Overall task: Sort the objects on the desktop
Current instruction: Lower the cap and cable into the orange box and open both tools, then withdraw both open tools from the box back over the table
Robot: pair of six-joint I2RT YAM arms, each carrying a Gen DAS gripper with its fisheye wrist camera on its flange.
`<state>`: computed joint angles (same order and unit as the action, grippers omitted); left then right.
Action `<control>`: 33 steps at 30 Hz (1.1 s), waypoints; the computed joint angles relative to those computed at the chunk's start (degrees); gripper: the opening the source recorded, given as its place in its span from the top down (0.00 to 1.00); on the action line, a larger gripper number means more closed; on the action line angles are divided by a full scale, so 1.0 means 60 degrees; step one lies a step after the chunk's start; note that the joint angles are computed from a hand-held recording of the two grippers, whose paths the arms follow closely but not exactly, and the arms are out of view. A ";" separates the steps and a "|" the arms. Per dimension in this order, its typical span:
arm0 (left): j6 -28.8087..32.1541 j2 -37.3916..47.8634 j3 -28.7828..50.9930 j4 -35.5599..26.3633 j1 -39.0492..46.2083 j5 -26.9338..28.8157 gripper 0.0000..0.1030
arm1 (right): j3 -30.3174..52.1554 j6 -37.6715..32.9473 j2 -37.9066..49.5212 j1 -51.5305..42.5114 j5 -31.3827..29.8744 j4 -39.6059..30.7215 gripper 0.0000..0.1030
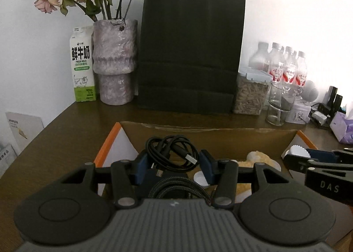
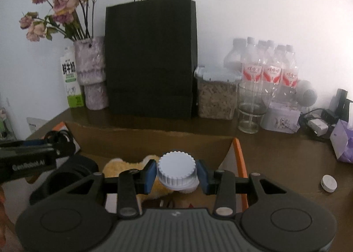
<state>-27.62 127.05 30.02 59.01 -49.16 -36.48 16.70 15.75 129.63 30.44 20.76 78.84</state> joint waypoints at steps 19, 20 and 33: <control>-0.0195 -0.0650 0.0112 -0.1228 -0.0521 -0.1144 0.00 | -0.0470 0.0094 -0.0624 0.0347 0.0107 0.0093 0.00; -0.0176 -0.0658 0.0100 -0.1198 -0.0542 -0.1174 0.00 | -0.0473 0.0100 -0.0666 0.0385 0.0174 0.0061 0.00; -0.0249 -0.0830 -0.0104 -0.0975 -0.0706 -0.1483 0.00 | -0.0735 0.0016 -0.0895 0.0540 0.0349 0.0297 0.00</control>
<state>-29.11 122.07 29.40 53.16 -53.40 -45.38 12.29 15.85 124.26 33.68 22.85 80.62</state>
